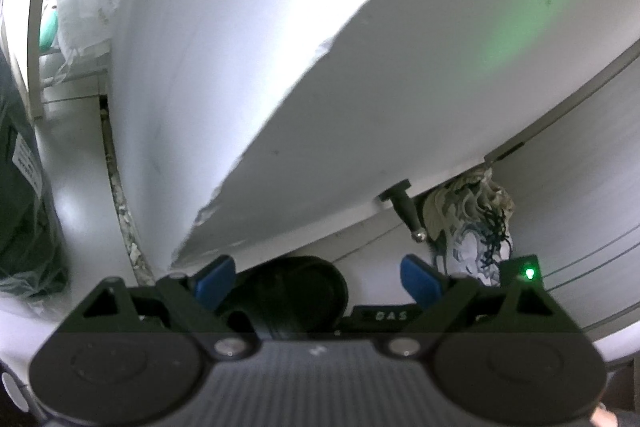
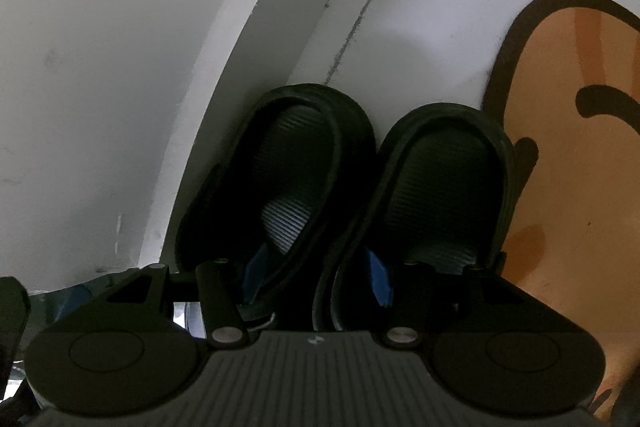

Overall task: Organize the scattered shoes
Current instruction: 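Lower the right tool over the black clog pair and close on them, then carry the black clogs with the right tool beside the grey running shoes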

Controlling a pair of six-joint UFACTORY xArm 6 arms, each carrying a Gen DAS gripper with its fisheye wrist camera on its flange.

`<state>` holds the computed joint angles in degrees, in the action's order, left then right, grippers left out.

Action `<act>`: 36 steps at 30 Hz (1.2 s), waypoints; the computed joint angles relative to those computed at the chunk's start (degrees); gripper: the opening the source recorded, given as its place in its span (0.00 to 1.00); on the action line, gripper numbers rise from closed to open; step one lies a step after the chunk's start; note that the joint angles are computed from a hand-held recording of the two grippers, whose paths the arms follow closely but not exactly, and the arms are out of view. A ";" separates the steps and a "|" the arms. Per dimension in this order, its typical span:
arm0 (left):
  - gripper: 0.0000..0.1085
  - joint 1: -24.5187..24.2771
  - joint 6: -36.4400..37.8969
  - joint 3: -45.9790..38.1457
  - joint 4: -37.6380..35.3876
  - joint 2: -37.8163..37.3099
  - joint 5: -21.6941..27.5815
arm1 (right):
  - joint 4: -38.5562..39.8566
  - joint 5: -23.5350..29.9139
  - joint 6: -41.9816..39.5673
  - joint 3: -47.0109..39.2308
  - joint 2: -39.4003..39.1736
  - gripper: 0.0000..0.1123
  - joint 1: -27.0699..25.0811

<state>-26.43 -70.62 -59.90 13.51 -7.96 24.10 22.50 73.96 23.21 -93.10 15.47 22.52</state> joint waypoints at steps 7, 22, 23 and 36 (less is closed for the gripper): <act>0.84 0.27 1.67 0.38 -2.08 -0.21 -0.69 | -3.20 0.14 0.17 -0.54 0.47 0.42 1.46; 0.84 -0.11 1.54 -0.23 -0.91 0.00 0.26 | -5.70 -1.13 -3.91 4.23 -5.01 0.28 0.41; 0.84 -0.16 1.76 -0.30 -1.06 0.08 0.26 | -6.07 -1.15 -4.26 4.34 -5.39 0.28 0.14; 0.84 -0.67 3.77 -1.01 -2.12 0.88 0.31 | -19.48 -1.33 -11.24 7.83 -12.71 0.27 -8.81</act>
<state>-27.10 -66.85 -60.91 11.40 -7.08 24.41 3.02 72.63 11.97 -85.27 2.76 13.72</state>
